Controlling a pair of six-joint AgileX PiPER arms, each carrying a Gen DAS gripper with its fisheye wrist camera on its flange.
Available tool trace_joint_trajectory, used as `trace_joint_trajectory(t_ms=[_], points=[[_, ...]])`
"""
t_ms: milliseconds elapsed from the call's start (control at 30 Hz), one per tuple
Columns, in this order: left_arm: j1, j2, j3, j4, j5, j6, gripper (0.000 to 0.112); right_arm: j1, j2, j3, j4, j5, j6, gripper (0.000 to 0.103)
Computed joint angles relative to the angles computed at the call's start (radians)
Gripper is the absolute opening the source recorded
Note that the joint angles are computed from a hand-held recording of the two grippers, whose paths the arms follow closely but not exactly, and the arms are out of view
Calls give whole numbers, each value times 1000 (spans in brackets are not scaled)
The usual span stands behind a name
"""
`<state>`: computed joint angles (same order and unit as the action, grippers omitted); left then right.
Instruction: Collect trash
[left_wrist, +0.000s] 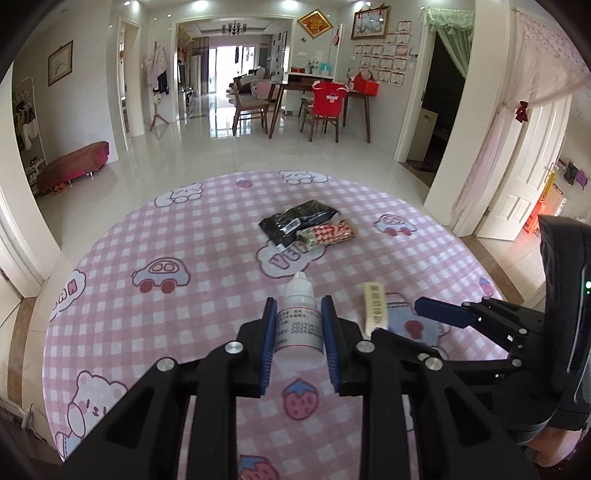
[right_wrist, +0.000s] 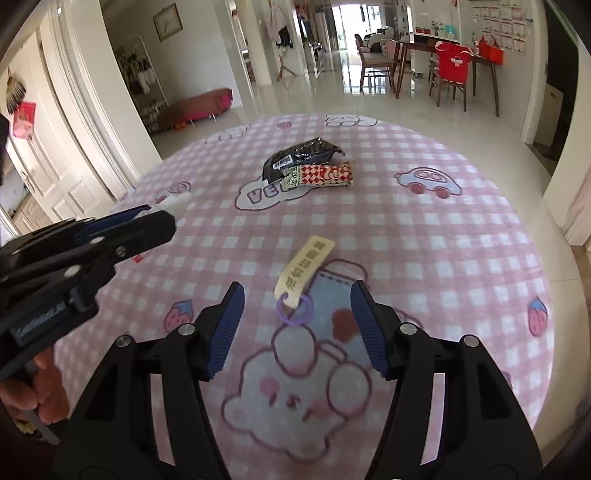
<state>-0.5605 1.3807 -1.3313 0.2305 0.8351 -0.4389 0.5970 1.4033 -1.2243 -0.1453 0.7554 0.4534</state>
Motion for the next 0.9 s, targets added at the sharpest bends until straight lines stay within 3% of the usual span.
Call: trace_joint_trajectory(t_ms=[100, 167, 200, 267, 333, 367, 667, 767, 900], points=[[34, 10, 10, -36, -17, 31, 24, 8, 54, -32, -11, 4, 1, 58], [39, 16, 12, -46, -22, 40, 24, 28, 84, -52, -59, 19, 27, 43], [41, 21, 12, -54, -25, 47, 24, 53, 93, -57, -126, 34, 62, 26], [36, 27, 11, -62, -29, 53, 24, 58, 93, -58, -153, 47, 65, 15], [23, 38, 2, -67, -31, 51, 24, 19, 63, -24, -76, 9, 20, 13], [15, 39, 0, -69, -31, 50, 24, 7, 46, -7, -61, -5, 11, 3], [-126, 66, -59, -7, 4, -31, 24, -127, -173, 143, 144, -56, -112, 2], [-199, 91, -103, -21, 15, -38, 24, -205, -310, 211, 198, -37, -154, 2], [-343, 179, -209, -8, 35, -71, 24, -445, -523, 287, 379, 58, -350, 2]])
